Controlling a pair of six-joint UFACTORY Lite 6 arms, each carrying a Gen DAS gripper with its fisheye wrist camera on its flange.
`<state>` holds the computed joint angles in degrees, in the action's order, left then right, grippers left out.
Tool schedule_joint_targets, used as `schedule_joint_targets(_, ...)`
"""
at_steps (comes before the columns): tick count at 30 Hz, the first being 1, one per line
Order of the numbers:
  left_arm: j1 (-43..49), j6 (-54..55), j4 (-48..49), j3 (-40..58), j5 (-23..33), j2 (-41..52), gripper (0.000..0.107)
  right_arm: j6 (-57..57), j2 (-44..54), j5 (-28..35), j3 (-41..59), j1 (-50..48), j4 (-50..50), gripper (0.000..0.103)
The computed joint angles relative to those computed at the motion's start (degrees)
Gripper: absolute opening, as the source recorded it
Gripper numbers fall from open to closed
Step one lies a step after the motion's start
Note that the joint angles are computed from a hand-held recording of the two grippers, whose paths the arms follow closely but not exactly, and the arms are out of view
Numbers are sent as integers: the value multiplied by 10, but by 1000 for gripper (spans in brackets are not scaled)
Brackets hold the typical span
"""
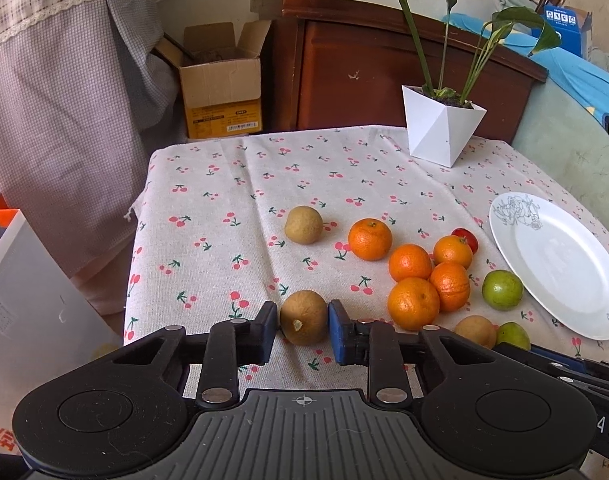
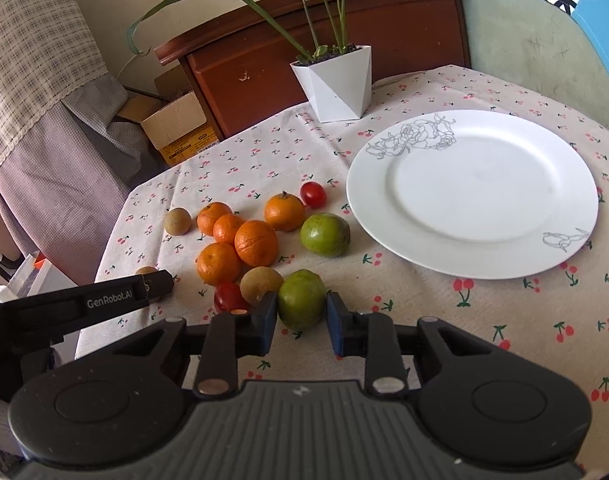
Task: Organize fruits
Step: 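Grasp a brown kiwi with the left tool while the right tool grasps a green lime, then carry kiwi and lime onto the white plate and open both tools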
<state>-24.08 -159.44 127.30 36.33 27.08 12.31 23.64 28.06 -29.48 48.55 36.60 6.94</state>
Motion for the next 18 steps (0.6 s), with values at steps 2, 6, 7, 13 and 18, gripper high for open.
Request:
schedule_joint_targets(2, 1, -11, 6, -4, -1, -3, 23, 3, -2, -2, -2, -1, 0, 26)
schedule_joint_targets(6, -1, -19, 10, -10, -1, -11, 23, 24, -8, -8, -9, -6, -18, 26)
schedule_joint_targets(7, -1, -21, 10, -12, -2, -13, 23, 25, -9, -9, -10, -6, -19, 26)
schedule_joint_targets(13, -21, -11, -5, -18, -2, -34, 23, 35, -18, -19, -21, -11, -27, 26)
schedule_joint_targets(18, -42, 5, -24, -13, 0, -47, 23, 40, -33, -28, -35, -18, -30, 26)
